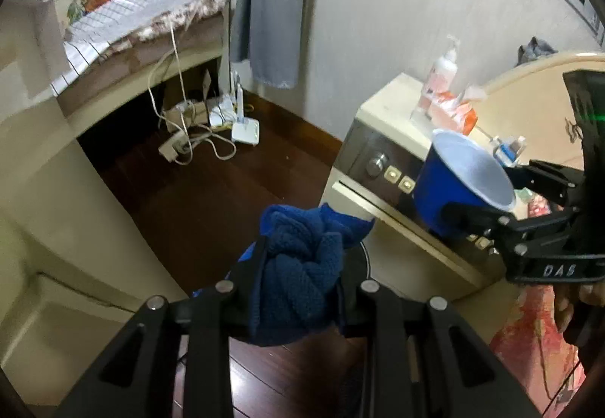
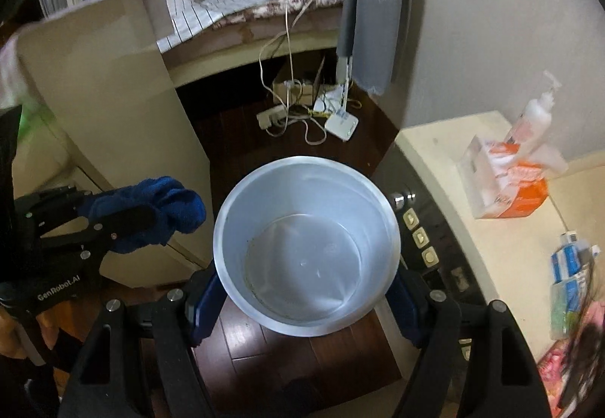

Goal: Collect trash
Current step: 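Carry the blue towel and paper bowl with both tools over the black bin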

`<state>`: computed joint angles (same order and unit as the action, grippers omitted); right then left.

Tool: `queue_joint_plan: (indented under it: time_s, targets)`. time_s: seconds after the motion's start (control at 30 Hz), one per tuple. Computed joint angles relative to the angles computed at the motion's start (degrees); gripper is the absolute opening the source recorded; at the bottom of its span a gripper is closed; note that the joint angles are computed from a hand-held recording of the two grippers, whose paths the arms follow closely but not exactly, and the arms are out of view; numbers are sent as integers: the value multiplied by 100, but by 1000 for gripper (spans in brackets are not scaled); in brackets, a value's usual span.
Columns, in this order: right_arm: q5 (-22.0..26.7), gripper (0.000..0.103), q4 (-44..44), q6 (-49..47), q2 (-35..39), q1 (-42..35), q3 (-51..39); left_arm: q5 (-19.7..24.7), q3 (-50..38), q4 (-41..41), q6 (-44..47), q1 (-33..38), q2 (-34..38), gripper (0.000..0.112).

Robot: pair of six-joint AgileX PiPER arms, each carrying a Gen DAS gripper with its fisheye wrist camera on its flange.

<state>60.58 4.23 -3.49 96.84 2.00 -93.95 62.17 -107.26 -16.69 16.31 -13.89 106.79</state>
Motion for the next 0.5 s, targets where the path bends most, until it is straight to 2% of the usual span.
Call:
queue_joint_plan:
  time_s: [0.07,0.23,0.43,0.47,0.5]
  targets:
    - [-296,77,86,-165,153,-51,237,-138,72,32,14,-70,164,30]
    - [-653,77,148,-578,649,-63,491,-188,-72,36,123,-157,720,30]
    - [-870,77,399,-1216,1366,-166,494,38,-535,-107,197,-162,1459,34]
    - [-954,78,417,-1332,1518,-173,482,122,-658,-129,203,-175,1611,38]
    - [-1032,78,447,-1436,1637,-184,496,285,-865,-121,192,-188,1829,59]
